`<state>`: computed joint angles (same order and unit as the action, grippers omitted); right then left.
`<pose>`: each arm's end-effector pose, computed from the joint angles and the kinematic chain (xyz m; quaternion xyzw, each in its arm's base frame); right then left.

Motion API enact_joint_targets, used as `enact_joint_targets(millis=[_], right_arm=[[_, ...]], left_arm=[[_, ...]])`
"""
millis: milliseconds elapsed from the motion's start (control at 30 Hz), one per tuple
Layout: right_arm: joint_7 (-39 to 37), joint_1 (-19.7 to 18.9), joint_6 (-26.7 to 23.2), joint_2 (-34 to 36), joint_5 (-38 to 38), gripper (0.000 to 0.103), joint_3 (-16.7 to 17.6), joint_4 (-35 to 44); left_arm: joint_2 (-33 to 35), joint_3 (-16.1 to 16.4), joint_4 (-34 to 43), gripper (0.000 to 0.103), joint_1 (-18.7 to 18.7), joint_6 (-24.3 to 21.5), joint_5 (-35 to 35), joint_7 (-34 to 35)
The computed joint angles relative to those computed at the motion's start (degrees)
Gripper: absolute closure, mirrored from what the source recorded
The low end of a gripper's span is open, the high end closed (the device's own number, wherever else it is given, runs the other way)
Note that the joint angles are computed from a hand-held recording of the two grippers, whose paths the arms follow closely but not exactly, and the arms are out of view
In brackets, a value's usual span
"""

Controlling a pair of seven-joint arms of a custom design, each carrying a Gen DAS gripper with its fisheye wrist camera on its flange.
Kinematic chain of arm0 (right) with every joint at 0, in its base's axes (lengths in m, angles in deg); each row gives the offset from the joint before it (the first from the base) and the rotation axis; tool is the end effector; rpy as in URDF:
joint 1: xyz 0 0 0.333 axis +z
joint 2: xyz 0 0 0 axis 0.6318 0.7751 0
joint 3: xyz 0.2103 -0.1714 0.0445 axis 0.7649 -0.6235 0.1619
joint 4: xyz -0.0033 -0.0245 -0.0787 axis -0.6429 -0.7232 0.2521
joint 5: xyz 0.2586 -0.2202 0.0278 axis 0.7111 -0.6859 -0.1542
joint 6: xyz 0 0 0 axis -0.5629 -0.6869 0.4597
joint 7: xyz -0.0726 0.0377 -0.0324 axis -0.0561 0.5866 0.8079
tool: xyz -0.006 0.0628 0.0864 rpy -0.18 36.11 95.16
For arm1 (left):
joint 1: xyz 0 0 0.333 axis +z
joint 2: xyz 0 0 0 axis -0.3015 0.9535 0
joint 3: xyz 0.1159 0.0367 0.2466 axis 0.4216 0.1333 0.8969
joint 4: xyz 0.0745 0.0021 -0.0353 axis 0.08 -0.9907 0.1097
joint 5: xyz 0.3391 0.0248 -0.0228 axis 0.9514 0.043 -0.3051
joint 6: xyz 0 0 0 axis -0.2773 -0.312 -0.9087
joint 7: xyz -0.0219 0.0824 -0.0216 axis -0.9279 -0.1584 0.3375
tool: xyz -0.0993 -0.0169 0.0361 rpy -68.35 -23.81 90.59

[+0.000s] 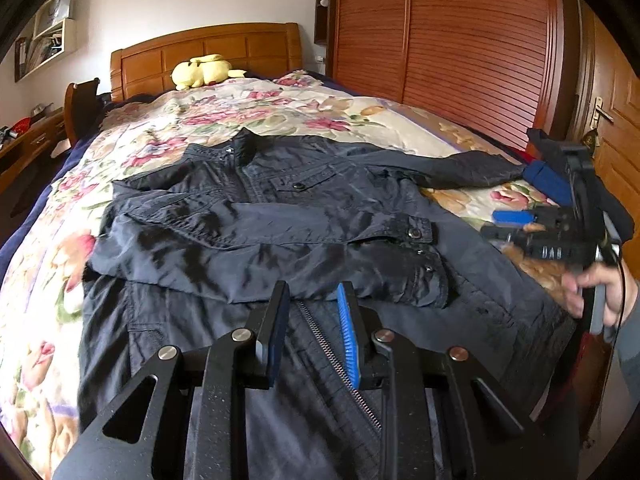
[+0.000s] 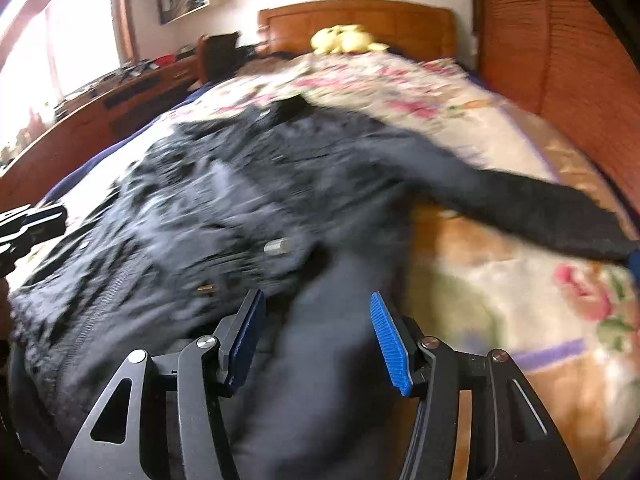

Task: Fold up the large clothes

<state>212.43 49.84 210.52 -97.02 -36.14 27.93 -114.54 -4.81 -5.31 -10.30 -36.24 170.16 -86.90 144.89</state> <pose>0.4126 0.2174 0.4975 -0.5958 0.6823 -0.3041 0.2950 0.5338 -0.3678 0.5060 -0.3682 0.8236 -0.4050 0.1488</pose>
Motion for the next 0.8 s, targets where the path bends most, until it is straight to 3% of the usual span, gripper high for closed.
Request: enact_joint_targets(millis=[167, 333, 733, 800], right_arm=[[5.47, -4.15, -5.21, -7.42, -4.97, 0.046, 0.42, -4.84], [6.38, -8.09, -5.58, -11.05, -6.49, 0.027, -1.11, -7.91], [11.25, -16.27, 2.83, -6.69, 2.31, 0.023, -6.09, -7.49], [10.89, -16.79, 0.98, -4.55, 3.90, 0.023, -5.50, -5.31]], left_arm=[[1.06, -0.64, 1.11, 0.077, -0.54, -0.35, -0.17, 0.47], [2.08, -0.64, 2.15, 0.077, -1.23, -1.43, -0.20, 0.81], [2.64, -0.82, 2.19, 0.077, -0.89, -2.41, -0.92, 1.62], [2.78, -0.82, 2.31, 0.077, -0.82, -2.60, -1.07, 1.71]])
